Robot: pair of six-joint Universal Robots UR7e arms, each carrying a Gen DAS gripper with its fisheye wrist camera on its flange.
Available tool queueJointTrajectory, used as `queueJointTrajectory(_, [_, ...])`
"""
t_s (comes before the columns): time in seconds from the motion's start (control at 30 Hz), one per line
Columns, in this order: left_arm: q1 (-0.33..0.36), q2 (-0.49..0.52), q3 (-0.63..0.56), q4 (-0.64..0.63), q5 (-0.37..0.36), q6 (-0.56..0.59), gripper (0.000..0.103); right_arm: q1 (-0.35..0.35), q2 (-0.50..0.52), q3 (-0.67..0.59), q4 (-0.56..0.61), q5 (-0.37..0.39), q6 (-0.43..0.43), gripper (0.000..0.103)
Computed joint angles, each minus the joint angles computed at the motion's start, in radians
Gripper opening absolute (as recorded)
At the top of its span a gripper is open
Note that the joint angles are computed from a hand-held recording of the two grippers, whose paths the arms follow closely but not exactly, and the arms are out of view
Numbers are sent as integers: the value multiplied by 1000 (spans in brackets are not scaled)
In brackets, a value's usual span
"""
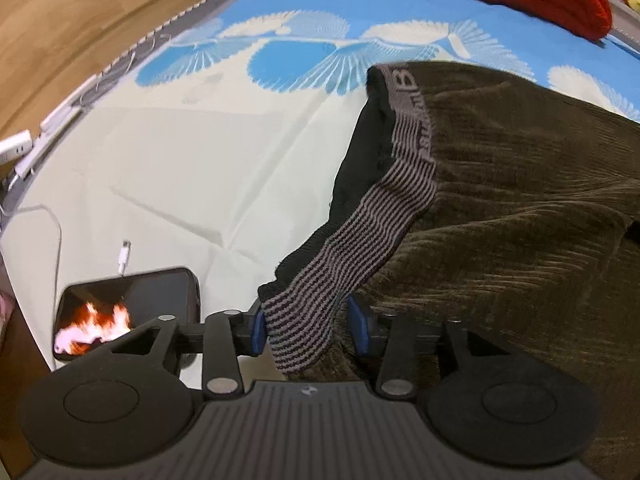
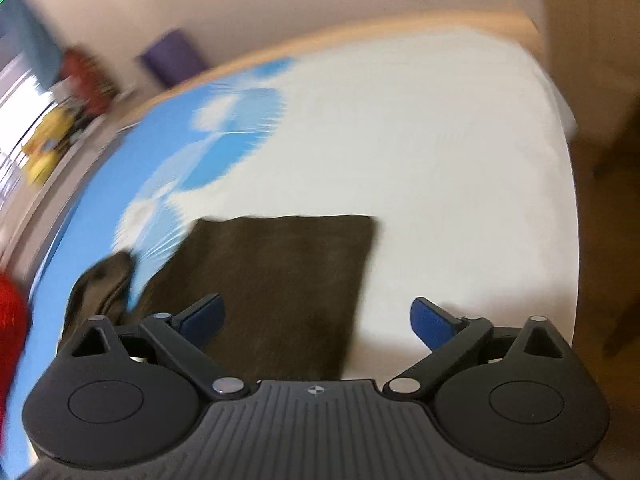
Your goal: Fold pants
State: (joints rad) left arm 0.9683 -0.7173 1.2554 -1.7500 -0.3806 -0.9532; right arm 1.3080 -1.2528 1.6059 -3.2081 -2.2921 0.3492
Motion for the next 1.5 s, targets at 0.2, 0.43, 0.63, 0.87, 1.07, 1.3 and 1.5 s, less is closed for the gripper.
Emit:
queueJointTrajectory(0.2, [-5, 30, -15, 91, 63, -102, 55, -109, -6, -43, 57, 189, 31, 81])
queueJointTrajectory(0.43, [-10, 45, -38, 165, 86, -173, 56, -72, 135, -194, 26, 62, -224, 14])
queueJointTrajectory(0.63, [-25, -9, 28, -7, 24, -24, 49, -54, 73, -126, -62, 9, -109, 12])
queueJointTrajectory(0.87, [-28, -68, 124, -172, -90, 98, 48, -103, -46, 2, -73, -44, 2, 12])
queueJointTrajectory(1.07, [-38, -63, 130, -150, -59, 94, 53, -168, -69, 14, 24, 67, -6, 13])
queueJointTrajectory(1.3, [-84, -44, 132, 173, 183, -57, 97, -76, 63, -98, -186, -316, -352, 78])
queueJointTrajectory(1.5, [-159, -135, 320, -363, 88, 287, 98, 20, 12, 1, -449, -162, -479, 80])
